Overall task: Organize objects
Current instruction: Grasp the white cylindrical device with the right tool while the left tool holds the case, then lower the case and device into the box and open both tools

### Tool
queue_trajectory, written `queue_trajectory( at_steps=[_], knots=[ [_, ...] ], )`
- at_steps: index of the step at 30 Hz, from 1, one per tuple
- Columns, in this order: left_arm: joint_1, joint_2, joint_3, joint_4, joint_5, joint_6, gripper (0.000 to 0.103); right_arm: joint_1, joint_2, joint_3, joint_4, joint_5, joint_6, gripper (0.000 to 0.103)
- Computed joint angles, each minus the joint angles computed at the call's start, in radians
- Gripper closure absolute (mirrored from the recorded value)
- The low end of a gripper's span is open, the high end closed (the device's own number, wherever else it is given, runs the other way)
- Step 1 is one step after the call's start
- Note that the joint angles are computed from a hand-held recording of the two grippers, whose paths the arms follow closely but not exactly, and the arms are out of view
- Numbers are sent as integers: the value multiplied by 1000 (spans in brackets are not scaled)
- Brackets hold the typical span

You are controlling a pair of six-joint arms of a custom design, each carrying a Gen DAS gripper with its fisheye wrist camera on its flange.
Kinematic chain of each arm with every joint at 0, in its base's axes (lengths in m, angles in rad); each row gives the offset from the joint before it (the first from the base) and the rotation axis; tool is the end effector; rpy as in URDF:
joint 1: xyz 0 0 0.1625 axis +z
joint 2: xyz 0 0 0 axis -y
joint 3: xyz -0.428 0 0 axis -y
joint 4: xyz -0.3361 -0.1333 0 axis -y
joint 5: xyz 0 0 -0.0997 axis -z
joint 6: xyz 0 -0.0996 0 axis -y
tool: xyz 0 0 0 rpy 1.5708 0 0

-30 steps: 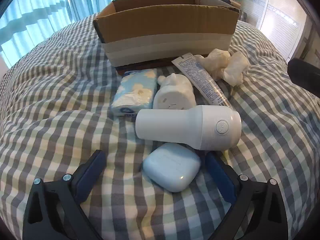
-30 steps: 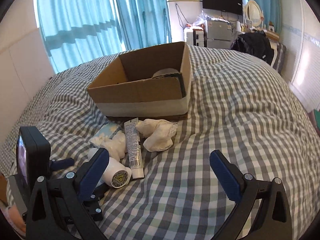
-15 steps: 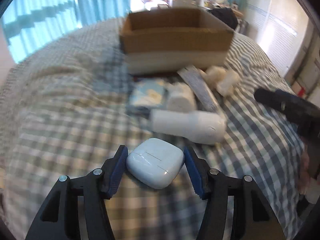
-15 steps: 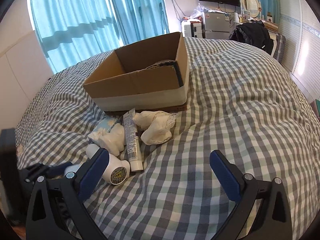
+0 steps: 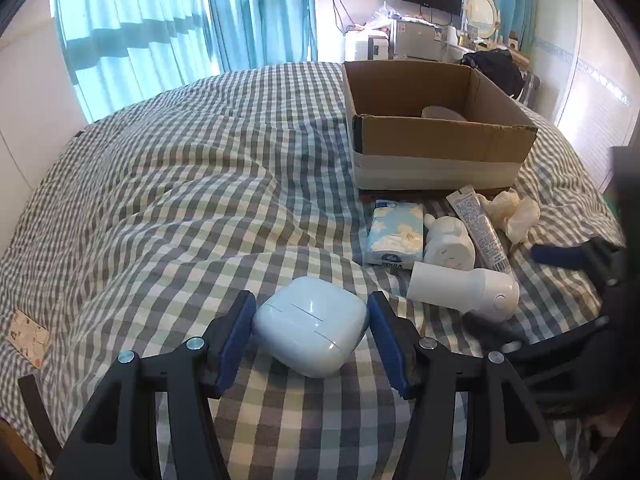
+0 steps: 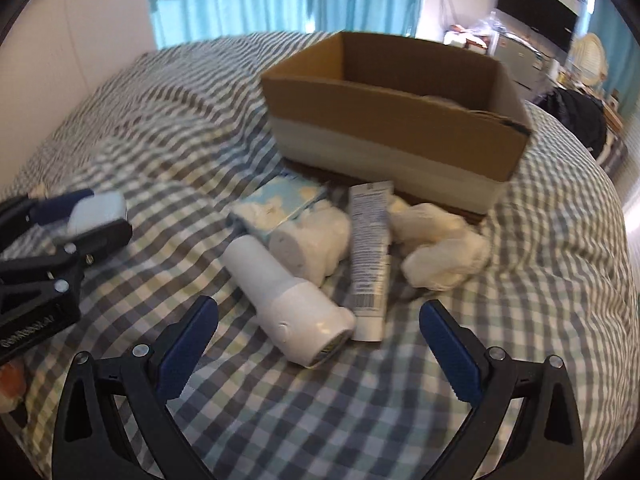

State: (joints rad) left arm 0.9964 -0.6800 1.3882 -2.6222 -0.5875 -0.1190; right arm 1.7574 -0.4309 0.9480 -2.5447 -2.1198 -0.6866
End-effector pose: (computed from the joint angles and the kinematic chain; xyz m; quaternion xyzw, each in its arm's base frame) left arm -0.1991 -0.7056 0.1946 0.1175 0.8644 -0.2996 0.3863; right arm 0.2298 -0.7789 0.1428 0.3408 -0.8756 0.1458 0.3097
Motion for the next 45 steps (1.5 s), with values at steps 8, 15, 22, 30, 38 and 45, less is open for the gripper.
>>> queue_trajectory(
  at_steps=[8, 15, 22, 30, 38, 45],
  knots=[
    [12, 4, -1, 6, -39, -24, 44, 13, 85, -51, -22, -117, -77, 40],
    [6, 3, 8, -11, -32, -11, 44, 6, -10, 104, -181, -16, -90, 51],
    [-2, -2, 8, 7, -33, -31, 44, 8, -98, 193, -251, 76, -44, 51],
    [-41, -18, 19, 10, -42, -46, 44, 21, -155, 237, -275, 98, -23, 51],
    [-101, -34, 13, -27, -43, -18, 44, 52, -233, 291, -326, 132, -21, 51],
    [-131, -1, -101, -58, -60, 76, 44, 76, -262, 258, -336, 173, -44, 51]
  ],
)
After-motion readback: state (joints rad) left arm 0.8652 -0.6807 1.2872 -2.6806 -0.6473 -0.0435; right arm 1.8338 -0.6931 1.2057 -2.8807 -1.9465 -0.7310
